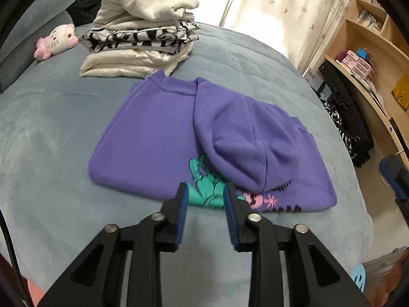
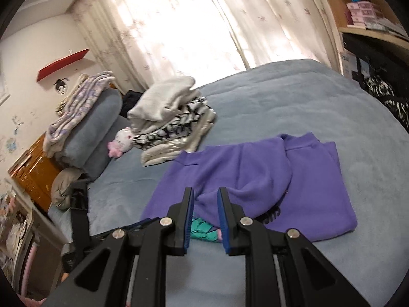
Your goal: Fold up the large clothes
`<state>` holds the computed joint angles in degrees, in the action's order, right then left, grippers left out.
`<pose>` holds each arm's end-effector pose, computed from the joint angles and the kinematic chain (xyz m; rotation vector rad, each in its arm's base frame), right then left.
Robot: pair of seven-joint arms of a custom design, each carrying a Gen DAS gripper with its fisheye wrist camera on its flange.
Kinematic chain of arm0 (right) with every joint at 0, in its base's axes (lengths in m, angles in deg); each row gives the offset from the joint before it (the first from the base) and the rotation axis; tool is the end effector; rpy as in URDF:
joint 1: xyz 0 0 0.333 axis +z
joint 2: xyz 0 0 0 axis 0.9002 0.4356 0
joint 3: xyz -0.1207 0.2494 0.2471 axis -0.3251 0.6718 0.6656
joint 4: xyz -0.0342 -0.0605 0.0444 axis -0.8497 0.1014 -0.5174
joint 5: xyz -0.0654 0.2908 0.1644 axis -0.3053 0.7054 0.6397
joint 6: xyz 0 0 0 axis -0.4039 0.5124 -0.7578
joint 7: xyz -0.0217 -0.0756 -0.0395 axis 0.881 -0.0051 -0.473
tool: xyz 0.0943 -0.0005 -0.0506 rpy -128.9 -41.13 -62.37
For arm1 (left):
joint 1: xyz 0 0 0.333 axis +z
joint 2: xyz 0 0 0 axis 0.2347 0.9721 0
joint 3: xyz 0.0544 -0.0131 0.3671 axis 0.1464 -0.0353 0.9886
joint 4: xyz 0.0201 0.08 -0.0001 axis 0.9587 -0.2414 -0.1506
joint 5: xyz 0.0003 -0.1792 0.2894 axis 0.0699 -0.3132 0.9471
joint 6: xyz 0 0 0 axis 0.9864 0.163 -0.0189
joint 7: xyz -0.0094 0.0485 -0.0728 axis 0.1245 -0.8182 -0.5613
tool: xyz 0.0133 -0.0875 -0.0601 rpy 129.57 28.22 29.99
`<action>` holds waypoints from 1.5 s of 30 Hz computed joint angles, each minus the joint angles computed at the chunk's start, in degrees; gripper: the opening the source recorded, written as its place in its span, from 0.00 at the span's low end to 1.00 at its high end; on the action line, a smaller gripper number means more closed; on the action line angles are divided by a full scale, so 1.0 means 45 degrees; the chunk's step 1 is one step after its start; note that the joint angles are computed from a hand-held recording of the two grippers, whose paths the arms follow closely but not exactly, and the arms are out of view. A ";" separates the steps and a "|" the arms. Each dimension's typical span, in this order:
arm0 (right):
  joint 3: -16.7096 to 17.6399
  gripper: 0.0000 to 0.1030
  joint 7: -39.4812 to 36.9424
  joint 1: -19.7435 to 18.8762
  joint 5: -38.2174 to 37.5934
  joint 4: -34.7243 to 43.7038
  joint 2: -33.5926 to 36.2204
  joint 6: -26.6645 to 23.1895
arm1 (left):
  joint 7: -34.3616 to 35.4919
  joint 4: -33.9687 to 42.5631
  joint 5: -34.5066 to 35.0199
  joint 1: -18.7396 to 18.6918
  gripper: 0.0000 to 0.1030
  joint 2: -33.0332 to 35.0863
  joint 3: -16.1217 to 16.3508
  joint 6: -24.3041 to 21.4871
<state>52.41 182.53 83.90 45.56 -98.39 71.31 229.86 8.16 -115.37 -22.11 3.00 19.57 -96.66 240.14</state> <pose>0.6201 0.2968 0.5708 -1.6039 1.4669 -0.3422 0.6686 -0.1981 0.4629 -2.0695 1.8167 -0.9102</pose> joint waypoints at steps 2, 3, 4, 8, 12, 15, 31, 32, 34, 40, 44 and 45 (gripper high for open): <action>-0.0147 0.18 -0.0028 0.0229 -0.0209 -0.0156 -0.0174 0.0095 | 0.0112 -0.0388 -0.0187 0.0202 0.36 -0.0138 -0.0208 0.0216; -0.0520 0.18 0.0112 0.0577 -0.0511 -0.0147 -0.0161 0.0145 | 0.0134 -0.0529 -0.0244 0.0247 0.38 -0.0155 -0.0234 0.0323; -0.0759 0.18 0.0230 0.0784 -0.0724 -0.0114 -0.0120 0.0136 | 0.0173 -0.0679 -0.0333 0.0336 0.40 -0.0128 -0.0282 0.0492; -0.1292 0.18 0.0722 0.1237 -0.1393 0.0572 0.0649 -0.0407 | 0.0653 -0.0623 -0.1055 0.1035 0.43 0.0417 -0.0976 0.0634; -0.1144 0.18 0.0645 0.1173 -0.1519 0.1251 0.1536 -0.0696 | 0.1693 -0.0420 -0.2425 0.2363 0.53 0.1286 -0.2507 0.1057; -0.1024 0.18 0.0486 0.1105 -0.1585 0.1723 0.2111 -0.0789 | 0.2522 -0.0209 -0.3538 0.3478 0.58 0.2135 -0.3876 0.1610; -0.1957 0.15 0.1137 0.1531 -0.2052 0.7413 0.6051 -0.3393 | 0.2915 0.2414 -0.4245 0.4264 0.61 0.5086 -0.5297 0.2997; -0.2024 0.14 0.1232 0.1527 -0.2078 0.7892 0.6373 -0.3733 | 0.2842 0.2602 -0.4150 0.4192 0.61 0.5124 -0.5149 0.2969; -0.1908 0.14 0.1253 0.1380 -0.2012 0.8740 0.6940 -0.4433 | 0.2535 0.2915 -0.4005 0.3742 0.60 0.5146 -0.4582 0.3055; -0.1751 0.14 0.0791 0.1283 -0.2002 0.8781 0.7276 -0.4268 | 0.0439 0.3652 -0.3514 0.1244 0.31 0.4837 -0.0953 0.3355; -0.1578 0.15 0.0680 0.1160 -0.1864 0.7970 0.7019 -0.3520 | -0.0273 0.3488 -0.2534 -0.0268 0.20 0.4452 0.1207 0.4092; -0.1513 0.15 0.0651 0.1112 -0.1795 0.7917 0.7013 -0.3430 | -0.0348 0.3550 -0.2195 -0.0943 0.18 0.4375 0.2061 0.4205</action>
<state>45.60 185.46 88.90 37.48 -62.76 102.87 214.42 6.59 -99.40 -31.99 -1.24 39.26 -87.39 259.06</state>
